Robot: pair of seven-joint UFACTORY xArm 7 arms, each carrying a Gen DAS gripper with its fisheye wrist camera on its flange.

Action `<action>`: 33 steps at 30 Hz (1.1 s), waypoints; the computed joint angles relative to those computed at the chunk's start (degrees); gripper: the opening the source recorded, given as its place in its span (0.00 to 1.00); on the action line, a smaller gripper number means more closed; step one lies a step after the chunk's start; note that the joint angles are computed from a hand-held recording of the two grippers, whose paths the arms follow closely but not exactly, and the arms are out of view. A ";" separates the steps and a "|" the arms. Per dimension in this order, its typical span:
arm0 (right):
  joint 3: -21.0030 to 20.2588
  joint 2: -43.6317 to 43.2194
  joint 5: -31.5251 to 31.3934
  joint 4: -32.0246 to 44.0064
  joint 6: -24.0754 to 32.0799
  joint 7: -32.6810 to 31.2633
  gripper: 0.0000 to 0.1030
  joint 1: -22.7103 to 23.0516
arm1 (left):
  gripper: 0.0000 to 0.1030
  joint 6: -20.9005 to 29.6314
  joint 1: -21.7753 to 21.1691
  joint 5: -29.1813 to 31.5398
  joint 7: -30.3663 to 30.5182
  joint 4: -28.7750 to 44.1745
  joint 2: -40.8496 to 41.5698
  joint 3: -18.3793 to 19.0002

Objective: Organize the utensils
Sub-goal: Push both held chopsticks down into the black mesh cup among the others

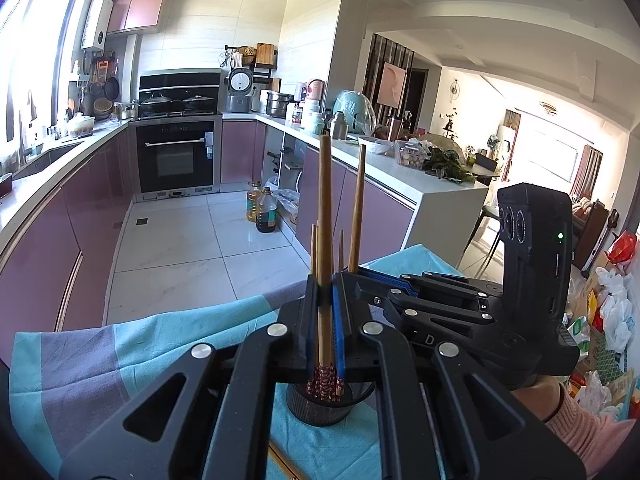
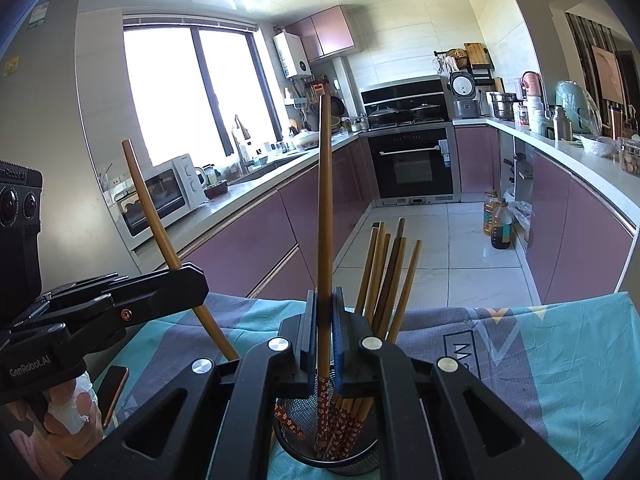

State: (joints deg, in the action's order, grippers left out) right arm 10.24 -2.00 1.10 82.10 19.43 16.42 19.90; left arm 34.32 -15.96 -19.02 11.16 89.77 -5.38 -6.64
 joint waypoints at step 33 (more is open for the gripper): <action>-0.07 -1.07 2.36 -3.58 1.14 -0.54 0.06 0.04 | 0.07 4.42 0.91 2.33 0.37 4.43 6.40 -0.93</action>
State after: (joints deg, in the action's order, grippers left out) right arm 10.17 -3.07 3.46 78.51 20.56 15.87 19.93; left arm 38.74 -15.05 -16.69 11.53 94.20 1.02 -7.58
